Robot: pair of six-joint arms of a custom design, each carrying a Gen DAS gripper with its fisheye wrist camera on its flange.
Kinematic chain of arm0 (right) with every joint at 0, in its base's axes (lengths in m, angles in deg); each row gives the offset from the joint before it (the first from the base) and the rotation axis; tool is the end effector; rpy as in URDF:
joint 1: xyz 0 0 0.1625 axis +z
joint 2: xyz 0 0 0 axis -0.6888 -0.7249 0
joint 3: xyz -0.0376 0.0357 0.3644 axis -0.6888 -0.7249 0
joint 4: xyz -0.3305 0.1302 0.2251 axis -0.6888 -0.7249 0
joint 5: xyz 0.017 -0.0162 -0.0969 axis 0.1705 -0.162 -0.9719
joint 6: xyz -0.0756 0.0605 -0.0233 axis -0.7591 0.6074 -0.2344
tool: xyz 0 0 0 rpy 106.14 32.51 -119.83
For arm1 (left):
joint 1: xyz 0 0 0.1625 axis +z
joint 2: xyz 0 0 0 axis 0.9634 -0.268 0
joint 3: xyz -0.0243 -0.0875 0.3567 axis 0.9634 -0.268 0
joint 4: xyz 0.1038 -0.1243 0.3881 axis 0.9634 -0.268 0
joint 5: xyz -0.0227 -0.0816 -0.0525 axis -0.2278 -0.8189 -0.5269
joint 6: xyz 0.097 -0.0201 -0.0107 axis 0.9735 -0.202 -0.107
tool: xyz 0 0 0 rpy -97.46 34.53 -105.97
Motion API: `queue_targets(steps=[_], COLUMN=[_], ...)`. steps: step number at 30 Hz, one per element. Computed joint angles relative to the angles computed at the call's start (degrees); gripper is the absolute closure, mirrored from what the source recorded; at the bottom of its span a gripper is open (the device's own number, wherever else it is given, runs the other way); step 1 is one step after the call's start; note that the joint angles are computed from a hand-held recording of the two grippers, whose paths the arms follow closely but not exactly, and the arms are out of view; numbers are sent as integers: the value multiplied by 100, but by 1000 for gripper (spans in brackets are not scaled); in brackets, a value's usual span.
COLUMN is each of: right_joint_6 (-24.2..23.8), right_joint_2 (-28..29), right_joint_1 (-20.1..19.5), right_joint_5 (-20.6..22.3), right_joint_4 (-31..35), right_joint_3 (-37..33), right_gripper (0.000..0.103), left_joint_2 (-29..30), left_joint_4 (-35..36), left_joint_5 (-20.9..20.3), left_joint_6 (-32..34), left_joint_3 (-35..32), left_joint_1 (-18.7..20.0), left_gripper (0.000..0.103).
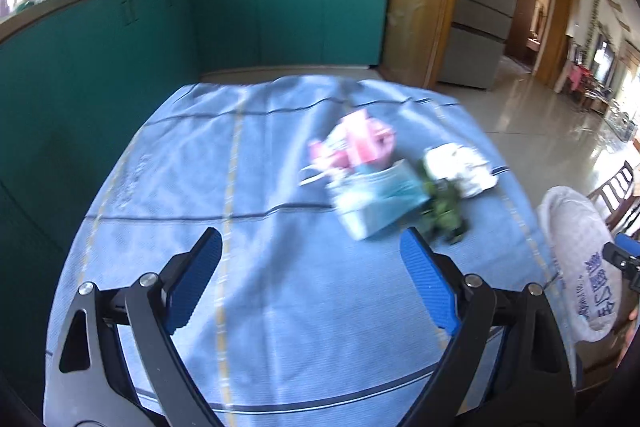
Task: Collect trash
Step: 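Grasp the crumpled white paper with the right tool while the left tool approaches the blue face mask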
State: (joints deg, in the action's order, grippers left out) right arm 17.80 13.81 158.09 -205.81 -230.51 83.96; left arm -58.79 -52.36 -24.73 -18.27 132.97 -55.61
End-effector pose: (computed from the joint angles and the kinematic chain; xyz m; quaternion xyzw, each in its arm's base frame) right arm 0.2600 -0.3701 0.1209 0.2685 -0.8967 0.2591 0.2382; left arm -0.0783 -0.2569 0.3308 -0.0215 0.8103 -0.4213 0.4068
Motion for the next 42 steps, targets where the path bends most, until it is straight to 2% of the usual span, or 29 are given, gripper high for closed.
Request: queue_targets(steps=[3, 8, 11, 13, 19, 21, 23, 25, 27, 28, 31, 35, 39, 42], right_joint_6=[-104, -167, -192, -163, -104, -123, -37, 310, 578, 594, 94, -410, -506, -341], right_joint_2=[185, 516, 783, 1122, 2124, 2647, 3086, 3586, 3852, 3859, 3582, 2898, 2413, 2367], right_joint_1=[132, 299, 426, 535, 780, 883, 941, 918, 838, 838, 1006, 1074, 1093, 1041], right_joint_5=[-30, 38, 396, 644, 1113, 1005, 695, 335, 337, 413, 646, 1378, 1183, 846], right_joint_4=[21, 273, 400, 509, 1077, 1021, 1140, 1691, 2506, 2704, 2534, 2970, 2386, 1765], right_joint_3=[-97, -449, -834, -1240, -2340, -2871, -3393, -4051, -4408, -4409, -3790, -3004, -2449, -2370], right_gripper=[9, 9, 9, 9, 9, 9, 9, 9, 9, 9, 9, 9, 9, 9], left_joint_2=[-245, -477, -577, -608, -650, -694, -713, -723, -775, -815, -910, -1069, -1089, -1159], left_joint_4=[432, 1206, 1662, 1664, 1768, 1657, 1635, 1763, 1977, 2137, 2353, 2181, 1788, 1428], left_joint_5=[-139, -392, -520, -532, -620, -588, -600, -690, -819, -903, -992, -903, -749, -615], left_joint_6=[-300, -917, -1308, -1226, -1189, -1133, -1120, -1214, -1355, -1480, -1649, -1487, -1102, -693], left_joint_3=[-16, -142, -249, -270, -243, -226, -218, -222, -253, -285, -351, -328, -218, -96], left_joint_1=[-8, -281, -502, -536, -680, -639, -671, -786, -937, -1026, -1097, -1039, -862, -797], left_gripper=[13, 13, 13, 27, 29, 29, 29, 29, 29, 28, 27, 26, 26, 25])
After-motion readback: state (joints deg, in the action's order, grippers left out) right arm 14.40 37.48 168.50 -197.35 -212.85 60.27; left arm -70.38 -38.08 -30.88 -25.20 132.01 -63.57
